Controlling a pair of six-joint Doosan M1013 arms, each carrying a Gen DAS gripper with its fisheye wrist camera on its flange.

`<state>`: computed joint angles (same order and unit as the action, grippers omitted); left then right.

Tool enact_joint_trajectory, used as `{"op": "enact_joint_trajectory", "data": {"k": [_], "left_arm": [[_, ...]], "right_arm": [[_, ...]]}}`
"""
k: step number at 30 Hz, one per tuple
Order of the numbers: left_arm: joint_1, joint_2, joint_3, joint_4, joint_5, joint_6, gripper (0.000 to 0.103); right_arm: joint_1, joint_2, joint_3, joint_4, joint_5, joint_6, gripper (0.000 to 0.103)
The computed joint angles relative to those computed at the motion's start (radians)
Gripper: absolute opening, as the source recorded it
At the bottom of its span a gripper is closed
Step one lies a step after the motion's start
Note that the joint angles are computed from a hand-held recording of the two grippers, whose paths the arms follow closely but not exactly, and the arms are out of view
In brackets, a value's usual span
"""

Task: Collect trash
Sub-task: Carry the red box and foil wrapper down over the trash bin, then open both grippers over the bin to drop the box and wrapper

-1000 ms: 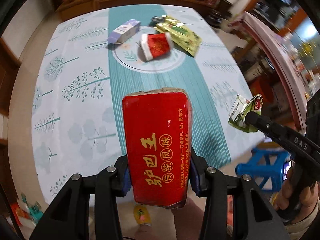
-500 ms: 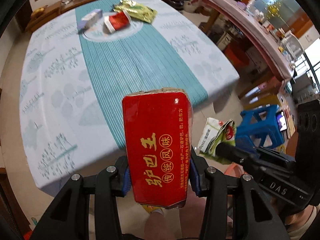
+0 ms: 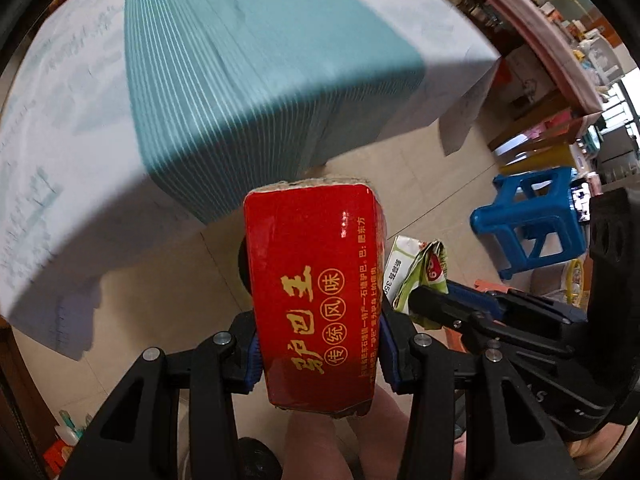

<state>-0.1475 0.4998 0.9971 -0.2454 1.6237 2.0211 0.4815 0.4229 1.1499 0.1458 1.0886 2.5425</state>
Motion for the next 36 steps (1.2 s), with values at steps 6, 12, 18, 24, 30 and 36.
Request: {"op": "enact_joint_trajectory", "data": {"k": [6, 12, 18, 24, 30, 36], "left_arm": [[-0.012, -0.003, 0.132, 0.027, -0.114, -0.032, 0.045], [-0.015, 0.027, 0.229, 0.057, -0.222, -0.079, 0.045], [-0.017, 0.056, 0.282, 0.113, -0.313, -0.125, 0.047], [-0.025, 0.068, 0.293, 0.151, -0.364, -0.160, 0.065], [-0.033, 0.057, 0.300, 0.179, -0.393, -0.178, 0.080], [-0.024, 0.057, 0.285, 0.204, -0.388, -0.217, 0.086]], "right_arm": [[-0.013, 0.013, 0.111, 0.062, -0.070, -0.065, 0.017], [-0.029, 0.057, 0.186, 0.119, -0.122, -0.132, 0.017], [-0.043, 0.108, 0.209, 0.161, -0.157, -0.196, 0.018], [-0.051, 0.152, 0.195, 0.175, -0.172, -0.243, 0.020], [-0.054, 0.181, 0.166, 0.179, -0.151, -0.255, 0.022], [-0.055, 0.185, 0.150, 0.170, -0.140, -0.260, 0.050]]}}
